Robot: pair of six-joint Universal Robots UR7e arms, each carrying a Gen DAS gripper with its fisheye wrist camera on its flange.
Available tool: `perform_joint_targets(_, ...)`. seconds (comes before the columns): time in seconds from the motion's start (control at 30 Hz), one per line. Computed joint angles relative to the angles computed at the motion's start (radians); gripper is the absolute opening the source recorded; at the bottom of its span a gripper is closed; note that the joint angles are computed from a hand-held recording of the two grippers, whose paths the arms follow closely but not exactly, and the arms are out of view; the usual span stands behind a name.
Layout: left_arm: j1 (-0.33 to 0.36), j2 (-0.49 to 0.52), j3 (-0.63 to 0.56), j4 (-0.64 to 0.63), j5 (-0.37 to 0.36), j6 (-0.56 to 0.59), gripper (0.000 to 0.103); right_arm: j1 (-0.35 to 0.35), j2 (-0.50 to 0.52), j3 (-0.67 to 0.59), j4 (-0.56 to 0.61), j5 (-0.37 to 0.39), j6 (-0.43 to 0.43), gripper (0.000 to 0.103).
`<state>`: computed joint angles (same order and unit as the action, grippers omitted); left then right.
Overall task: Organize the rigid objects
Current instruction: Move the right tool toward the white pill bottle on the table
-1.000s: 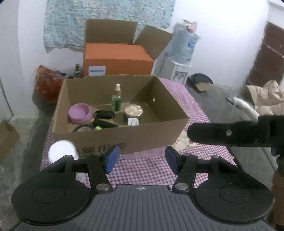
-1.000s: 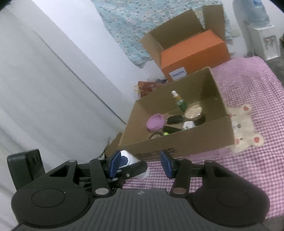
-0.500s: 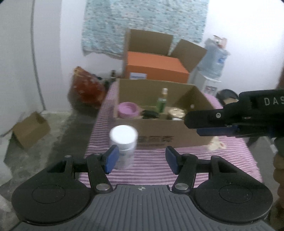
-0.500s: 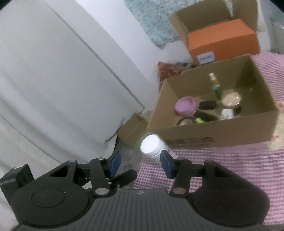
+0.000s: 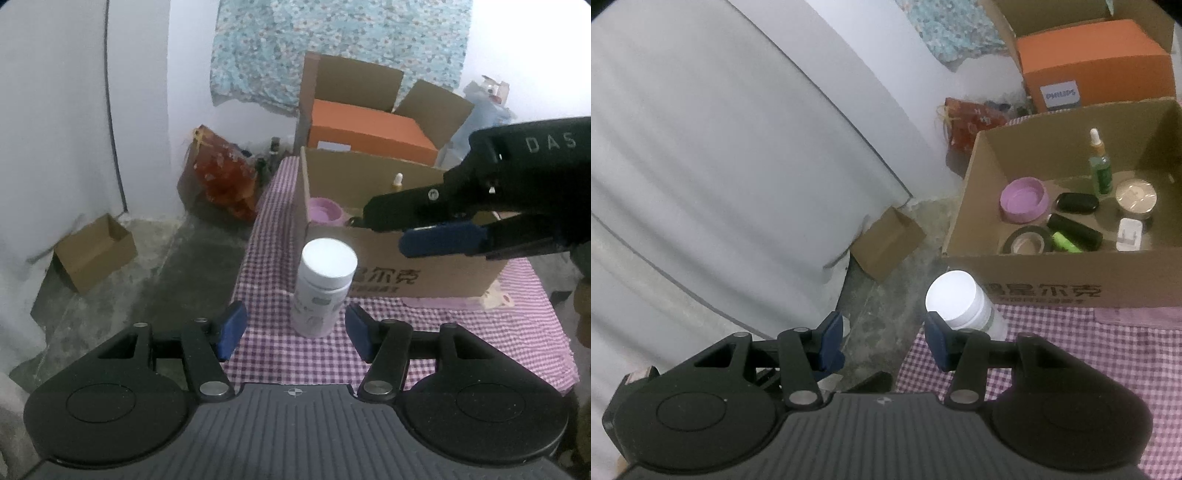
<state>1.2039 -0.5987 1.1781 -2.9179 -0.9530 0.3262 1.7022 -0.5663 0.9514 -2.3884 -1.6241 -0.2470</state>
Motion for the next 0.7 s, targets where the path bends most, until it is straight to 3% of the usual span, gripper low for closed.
perform_joint_targets(0.43, 0.022, 0.009, 0.012, 0.0, -0.042, 0.046, 0.062, -0.018, 0.018, -0.03, -0.003, -0.06, 0.041, 0.052)
perform_joint_targets(0.7, 0.031, 0.067, -0.072, 0.036, -0.045, 0.07, 0.063, -0.034, 0.073, -0.124, 0.059, -0.08, 0.06, 0.052)
